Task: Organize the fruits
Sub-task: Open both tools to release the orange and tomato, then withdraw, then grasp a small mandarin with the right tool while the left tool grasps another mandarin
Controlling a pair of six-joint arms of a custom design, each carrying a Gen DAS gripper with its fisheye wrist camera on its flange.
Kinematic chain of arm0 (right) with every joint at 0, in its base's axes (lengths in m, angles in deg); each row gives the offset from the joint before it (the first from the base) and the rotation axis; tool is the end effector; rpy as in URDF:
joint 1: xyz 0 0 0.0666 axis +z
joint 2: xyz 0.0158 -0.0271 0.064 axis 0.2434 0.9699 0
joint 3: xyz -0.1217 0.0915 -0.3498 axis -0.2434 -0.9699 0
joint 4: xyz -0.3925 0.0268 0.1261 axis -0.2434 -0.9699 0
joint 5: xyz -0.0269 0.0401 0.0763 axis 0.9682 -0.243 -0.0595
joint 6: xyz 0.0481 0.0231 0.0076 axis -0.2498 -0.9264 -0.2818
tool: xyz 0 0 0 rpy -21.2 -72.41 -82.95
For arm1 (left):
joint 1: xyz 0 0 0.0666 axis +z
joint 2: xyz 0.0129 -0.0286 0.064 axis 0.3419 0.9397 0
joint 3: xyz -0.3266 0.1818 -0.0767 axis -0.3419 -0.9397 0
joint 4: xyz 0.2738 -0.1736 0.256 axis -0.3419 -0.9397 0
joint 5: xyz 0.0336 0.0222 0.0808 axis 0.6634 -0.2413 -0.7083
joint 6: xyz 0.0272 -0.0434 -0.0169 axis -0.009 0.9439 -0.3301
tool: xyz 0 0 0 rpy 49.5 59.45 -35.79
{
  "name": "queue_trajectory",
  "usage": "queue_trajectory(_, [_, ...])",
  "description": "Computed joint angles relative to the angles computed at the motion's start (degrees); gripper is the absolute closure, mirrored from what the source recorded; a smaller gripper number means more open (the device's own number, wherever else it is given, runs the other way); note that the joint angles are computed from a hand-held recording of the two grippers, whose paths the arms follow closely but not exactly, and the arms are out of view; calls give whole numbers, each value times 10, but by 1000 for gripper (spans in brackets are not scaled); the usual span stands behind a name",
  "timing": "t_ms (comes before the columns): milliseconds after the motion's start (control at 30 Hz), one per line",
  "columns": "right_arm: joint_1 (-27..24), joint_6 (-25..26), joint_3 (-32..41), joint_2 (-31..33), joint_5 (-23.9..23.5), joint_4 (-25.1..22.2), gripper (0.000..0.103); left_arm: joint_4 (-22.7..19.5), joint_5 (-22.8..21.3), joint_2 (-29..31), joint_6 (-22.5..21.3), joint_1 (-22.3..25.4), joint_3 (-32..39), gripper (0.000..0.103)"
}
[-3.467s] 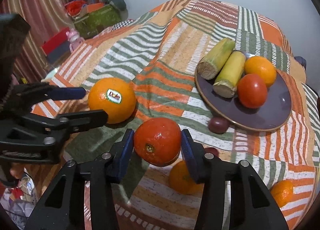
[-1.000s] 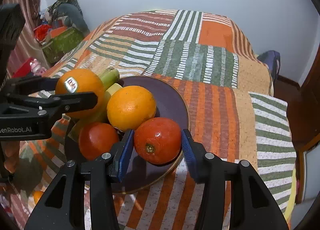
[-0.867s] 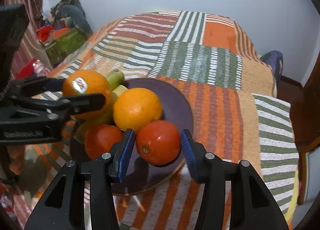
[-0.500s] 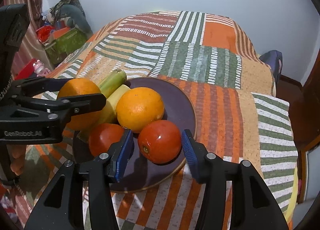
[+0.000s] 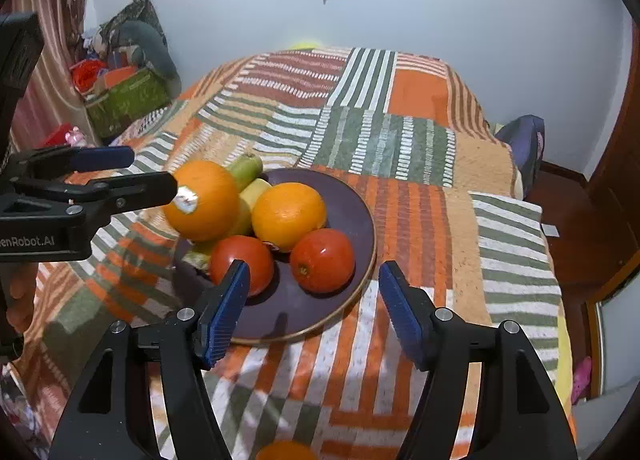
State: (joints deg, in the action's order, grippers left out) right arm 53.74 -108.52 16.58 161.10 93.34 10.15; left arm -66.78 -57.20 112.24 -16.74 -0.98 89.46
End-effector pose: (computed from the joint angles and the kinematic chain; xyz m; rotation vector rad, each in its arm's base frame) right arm 0.3945 0.3107 0.5493 -0.2138 2.3349 0.1091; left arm 0.5211 -0.2035 0.5376 0.4626 2.3187 -0.2835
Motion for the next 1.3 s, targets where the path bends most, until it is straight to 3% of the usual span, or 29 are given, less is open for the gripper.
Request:
queue_trajectory(333, [42, -25, -13, -34, 48, -24, 36, -22, 17, -87, -5, 1, -90, 21])
queue_trajectory(533, [60, -51, -42, -57, 60, -33, 36, -30, 36, -129, 11, 1, -147, 21])
queue_trajectory(700, [67, -89, -74, -72, 52, -35, 36, -21, 25, -153, 8, -14, -186, 22])
queue_trajectory(900, [68, -124, -113, -90, 27, -24, 37, -22, 31, -157, 0, -27, -210, 40])
queue_trajectory(1067, [63, -139, -135, -97, 11, -21, 49, -22, 31, -150, -5, -33, -223, 47])
queue_trajectory(1300, [50, -144, -154, -95, -15, -19, 57, -21, 38, -137, -8, -33, -233, 56])
